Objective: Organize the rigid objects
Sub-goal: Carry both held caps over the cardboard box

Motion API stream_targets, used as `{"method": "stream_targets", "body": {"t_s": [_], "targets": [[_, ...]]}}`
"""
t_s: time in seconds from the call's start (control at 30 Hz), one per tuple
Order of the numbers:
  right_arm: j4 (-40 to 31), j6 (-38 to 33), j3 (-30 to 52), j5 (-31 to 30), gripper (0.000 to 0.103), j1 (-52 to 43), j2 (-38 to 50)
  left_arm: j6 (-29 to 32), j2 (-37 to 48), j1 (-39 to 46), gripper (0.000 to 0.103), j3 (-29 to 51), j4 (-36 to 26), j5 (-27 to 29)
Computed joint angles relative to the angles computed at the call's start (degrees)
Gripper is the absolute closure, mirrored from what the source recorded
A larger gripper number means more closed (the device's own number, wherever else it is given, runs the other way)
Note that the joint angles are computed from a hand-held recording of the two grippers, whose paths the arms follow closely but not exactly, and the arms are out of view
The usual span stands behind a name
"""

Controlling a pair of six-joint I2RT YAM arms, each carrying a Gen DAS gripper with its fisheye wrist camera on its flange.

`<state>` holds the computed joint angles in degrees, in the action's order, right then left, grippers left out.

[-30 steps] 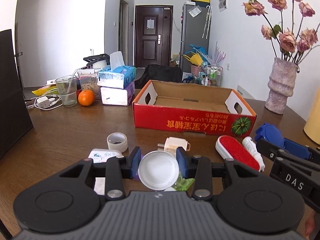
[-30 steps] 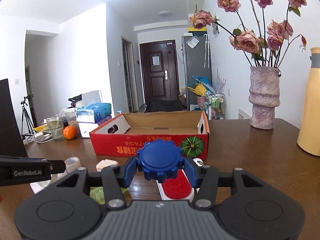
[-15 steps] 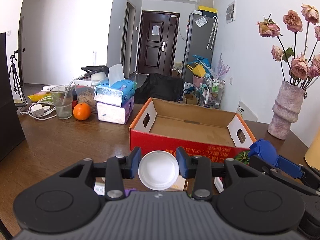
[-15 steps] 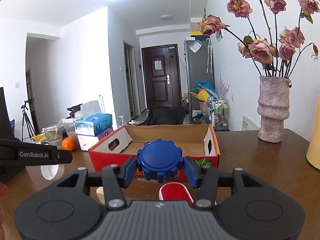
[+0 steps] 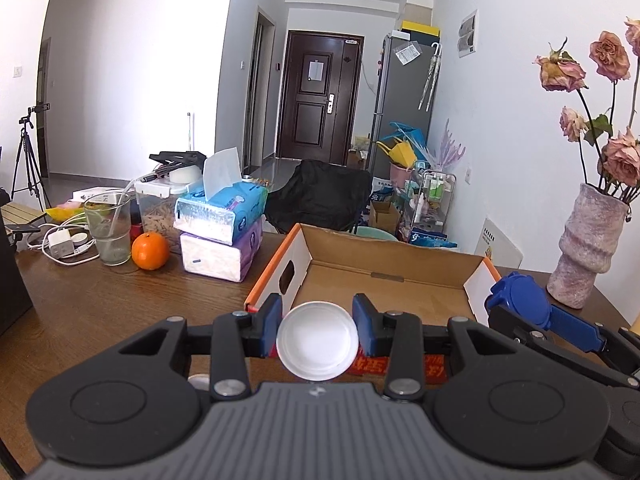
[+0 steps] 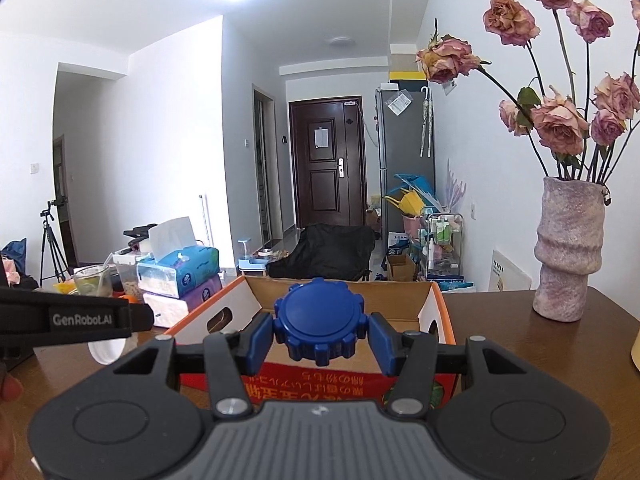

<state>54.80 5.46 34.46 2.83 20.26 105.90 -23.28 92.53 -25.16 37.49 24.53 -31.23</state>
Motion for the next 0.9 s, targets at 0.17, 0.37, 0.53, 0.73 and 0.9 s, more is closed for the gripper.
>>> {"method": "stream_targets", "body": {"t_s": [0.17,0.37,0.53,0.73,0.9], "targets": [[-3.6,-0.1,6.1,-0.8,0.052,-1.4,3.3,1.2,5.6,1.6,0.063,5.1,0.6,1.0],[-8.1,-0.6,13.7,-1.8,0.052,-2.8,7.6,2.7,11.8,3.4,0.063,11.7,0.2,2.5],[-11.9,-1.3,19.5,-1.9,0.052,-3.2,10.9,3.2,16.0,4.4,0.063,17.2,-0.9,3.1],[-15.3,-2.6,25.2,-1.4,0.052,-3.3,14.7,3.6,20.1,5.6,0.063,22.9,-2.9,4.0],[-18.6,-3.0,29.8,-1.4,0.052,-3.8,17.3,3.9,22.9,6.5,0.063,27.4,-5.2,5.2]]}}
